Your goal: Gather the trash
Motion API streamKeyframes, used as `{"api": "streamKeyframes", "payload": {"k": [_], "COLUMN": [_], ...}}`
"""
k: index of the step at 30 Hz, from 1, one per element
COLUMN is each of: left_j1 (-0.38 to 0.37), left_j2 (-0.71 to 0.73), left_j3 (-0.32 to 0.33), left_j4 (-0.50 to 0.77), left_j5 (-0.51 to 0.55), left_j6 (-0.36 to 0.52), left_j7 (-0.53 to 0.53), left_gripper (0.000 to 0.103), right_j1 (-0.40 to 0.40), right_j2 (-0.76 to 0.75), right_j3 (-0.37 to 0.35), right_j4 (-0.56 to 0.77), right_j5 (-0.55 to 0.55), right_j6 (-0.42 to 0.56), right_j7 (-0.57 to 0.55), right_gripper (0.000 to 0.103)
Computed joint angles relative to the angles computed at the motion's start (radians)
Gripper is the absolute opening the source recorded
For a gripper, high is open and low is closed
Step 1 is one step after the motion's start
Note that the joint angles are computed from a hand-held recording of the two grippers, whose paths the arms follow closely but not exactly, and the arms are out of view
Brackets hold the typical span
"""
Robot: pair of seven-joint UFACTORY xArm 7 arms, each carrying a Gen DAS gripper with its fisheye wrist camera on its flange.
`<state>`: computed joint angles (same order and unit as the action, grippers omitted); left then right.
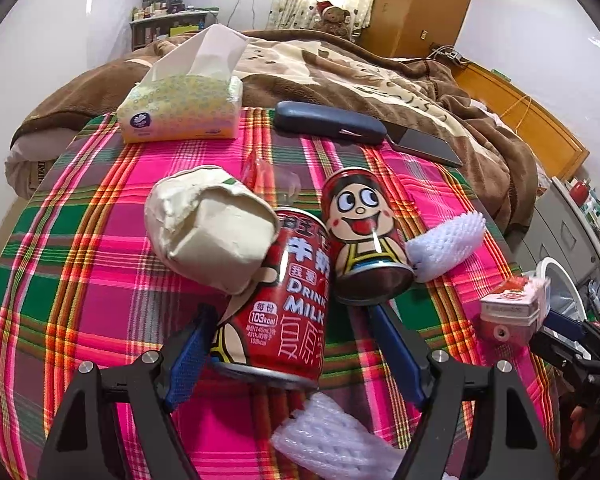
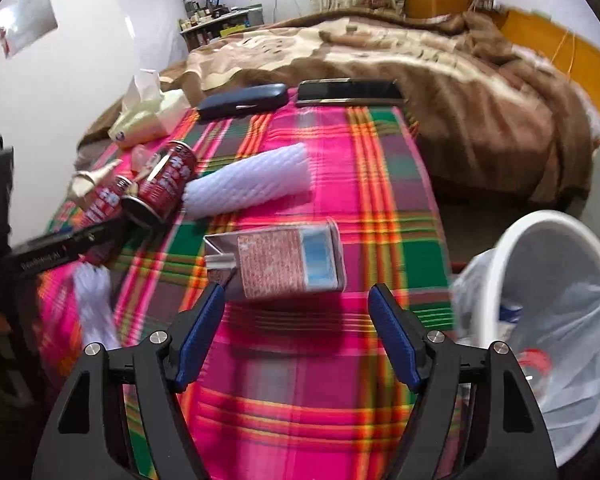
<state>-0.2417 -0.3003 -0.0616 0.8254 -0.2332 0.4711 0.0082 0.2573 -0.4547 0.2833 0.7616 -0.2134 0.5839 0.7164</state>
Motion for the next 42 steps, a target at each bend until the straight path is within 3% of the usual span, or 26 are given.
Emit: {"api": "streamKeyframes", "payload": {"k": [4,9,12,16,25,38,42], "left_j1": [-0.004,-0.006,0.000,-0.004,0.001,0.016,0.011], "left_j2": [-0.007,-0.006,0.004,0.011,0.030,0.077,0.079], "left_j3": [0.000,-0.005,-0.011,-0.010,-0.011,-0.016,-0.012], "left_j4": [-0.006,-0.005,0.007,0.011,0.022,0.055,0.054], "left_j5": [-0.003,0.007,0.020,0.019,0.027,0.052,0.032], "left_j6": [0.003,-0.001,0.005,-0.002,0.003,-0.015,-0.010], "left_j7": [-0.002,-0.006,-0.020,-0.019,-0.029,-0.048,-0.032], "left_gripper": [0.079,0.079,0.079,0.079,0.079,0.078,0.062], "right_j1": [-0.002,-0.005,-0.029,-0.007,-0.037,-0.041,-0.046], "right_j2": [-0.040,-0.102,-0.074,-0.040,0.031,0.041,0.044], "right_j3": [-0.003,-0.029,-0.003,0.001,0.049,0.046,0.053], "right_j4": [-0.017,-0.107,-0.103,-0.108,-0.057,-0.023,-0.014], "right_j5": [-0.010,0.064,0.060,0.042,-0.050,-0.111,-0.136], "right_j6": [0.015,-0.098,-0.117,-0.205,-0.155,-0.092,-0.072], "right_j7": [-0.008,0.072,0.096,0.043,0.047,0.105,0.133], "right_gripper": [0.076,0.076,0.076,0.076,0.076,0.076,0.076]}}
